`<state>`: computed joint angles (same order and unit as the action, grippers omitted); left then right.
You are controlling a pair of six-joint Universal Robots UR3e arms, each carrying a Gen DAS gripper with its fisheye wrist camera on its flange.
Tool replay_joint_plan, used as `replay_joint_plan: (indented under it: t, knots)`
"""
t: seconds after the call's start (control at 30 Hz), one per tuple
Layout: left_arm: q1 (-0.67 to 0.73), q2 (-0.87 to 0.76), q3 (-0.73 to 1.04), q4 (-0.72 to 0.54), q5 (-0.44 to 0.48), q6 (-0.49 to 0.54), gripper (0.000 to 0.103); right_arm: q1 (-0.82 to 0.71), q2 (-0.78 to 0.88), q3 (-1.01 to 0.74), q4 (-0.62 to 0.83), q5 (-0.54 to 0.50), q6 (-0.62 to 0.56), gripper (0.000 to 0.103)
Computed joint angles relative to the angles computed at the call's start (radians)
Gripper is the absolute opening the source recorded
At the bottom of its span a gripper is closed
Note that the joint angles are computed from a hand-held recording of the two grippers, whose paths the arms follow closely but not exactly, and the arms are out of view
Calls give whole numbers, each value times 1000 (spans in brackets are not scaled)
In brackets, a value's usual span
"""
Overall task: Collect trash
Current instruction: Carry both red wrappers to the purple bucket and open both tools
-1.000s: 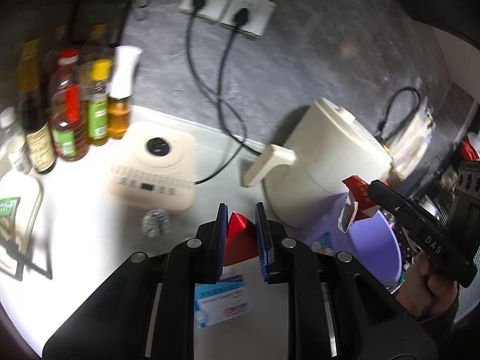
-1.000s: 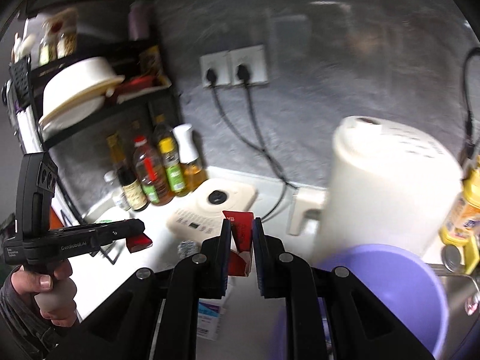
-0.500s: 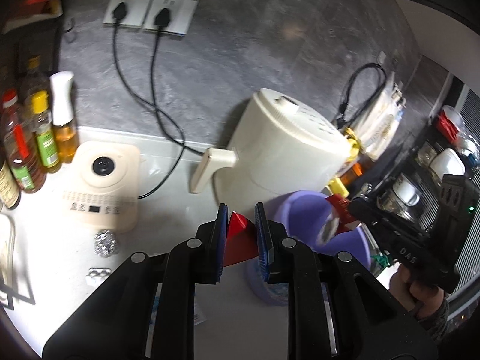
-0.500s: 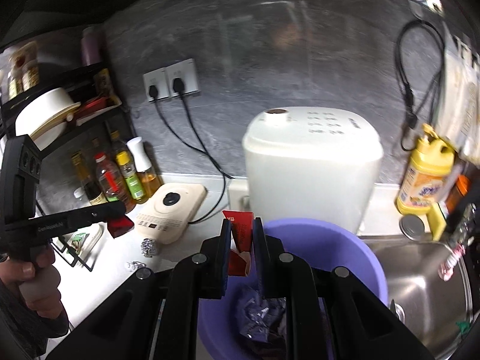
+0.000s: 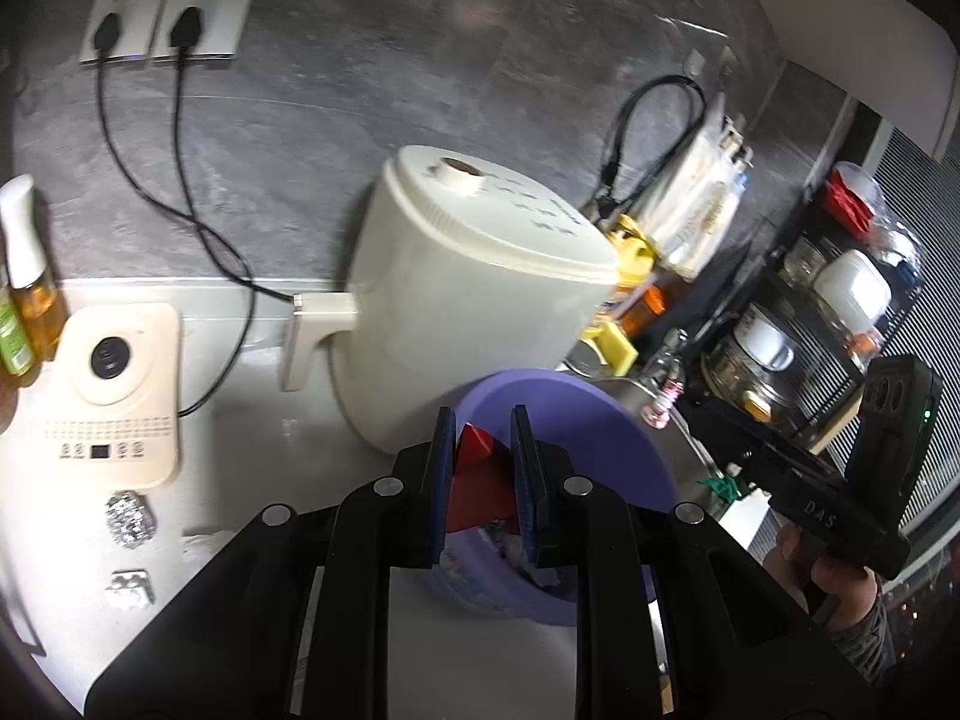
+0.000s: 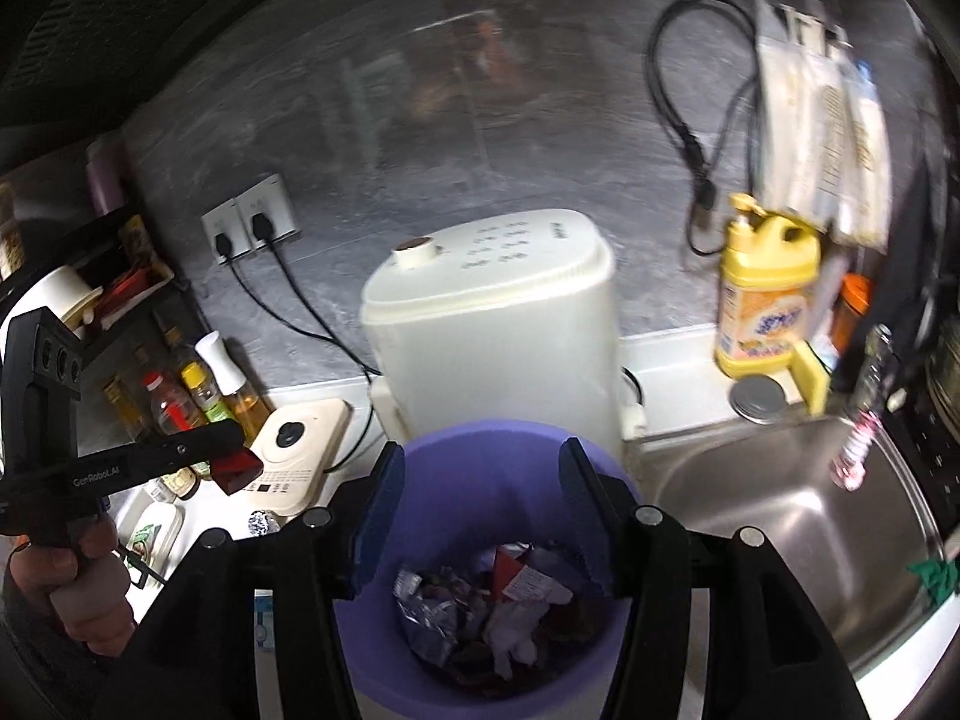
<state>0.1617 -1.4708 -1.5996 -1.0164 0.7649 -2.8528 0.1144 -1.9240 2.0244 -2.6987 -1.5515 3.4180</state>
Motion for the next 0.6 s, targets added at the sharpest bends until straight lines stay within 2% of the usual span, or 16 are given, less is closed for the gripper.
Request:
replay_joint_plan:
  t: [0.53,0.57,0.6]
  knots:
    - [-203,-180,167,38,20,-16,19,-89,-310,147,130,-60,16,89]
    - [-214,-190,176,42,22,-17,20,-91,-320,150,136,-66,17,90]
    - [-227,-201,187,39,18,-10,27,-98,-335,157,143,-68,17,91]
